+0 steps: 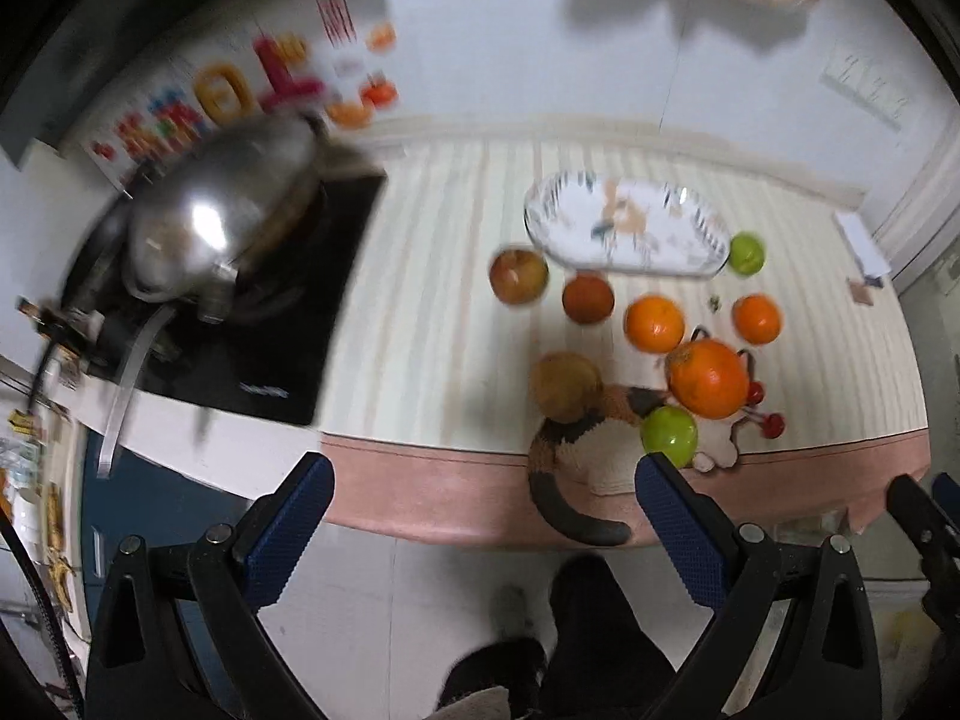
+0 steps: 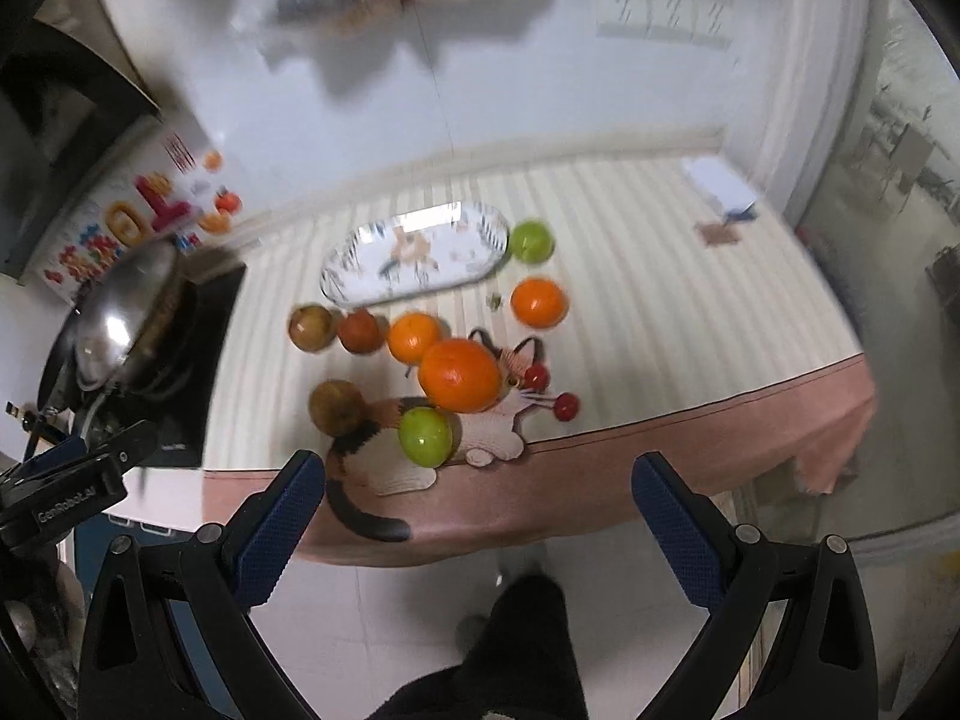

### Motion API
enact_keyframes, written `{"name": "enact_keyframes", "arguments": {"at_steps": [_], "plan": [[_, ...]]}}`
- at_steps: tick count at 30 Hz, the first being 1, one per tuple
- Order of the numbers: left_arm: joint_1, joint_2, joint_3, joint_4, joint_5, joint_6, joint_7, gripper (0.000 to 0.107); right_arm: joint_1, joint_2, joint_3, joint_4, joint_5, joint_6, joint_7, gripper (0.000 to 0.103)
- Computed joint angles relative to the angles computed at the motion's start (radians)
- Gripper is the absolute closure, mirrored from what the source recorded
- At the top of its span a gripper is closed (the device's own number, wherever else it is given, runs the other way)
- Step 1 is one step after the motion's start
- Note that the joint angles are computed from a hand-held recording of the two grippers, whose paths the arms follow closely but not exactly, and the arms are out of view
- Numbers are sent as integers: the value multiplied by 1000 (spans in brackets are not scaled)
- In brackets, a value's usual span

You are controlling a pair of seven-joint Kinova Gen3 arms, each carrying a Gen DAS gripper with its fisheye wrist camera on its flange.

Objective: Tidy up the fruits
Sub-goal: 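Grasp the large orange with the right gripper while the left gripper grasps the red apple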

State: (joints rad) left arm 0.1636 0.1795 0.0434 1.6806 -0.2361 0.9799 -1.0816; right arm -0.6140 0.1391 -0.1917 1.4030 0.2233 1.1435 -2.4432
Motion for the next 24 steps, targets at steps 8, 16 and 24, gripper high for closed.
{"name": "enact_keyframes", "arguments": {"at_steps": [8,16,24], "plan": [[-110,371,8,-233,250,94,-121,9,251,365,-109,-178,-194,-37,325,0],[-141,579,16,-414,370,205,-127,13,211,678,36,-523,-418,192,551,0],[-140,641,17,-465,402,242,-114,25,194,862,40,-784,-472,373,583,0]]}}
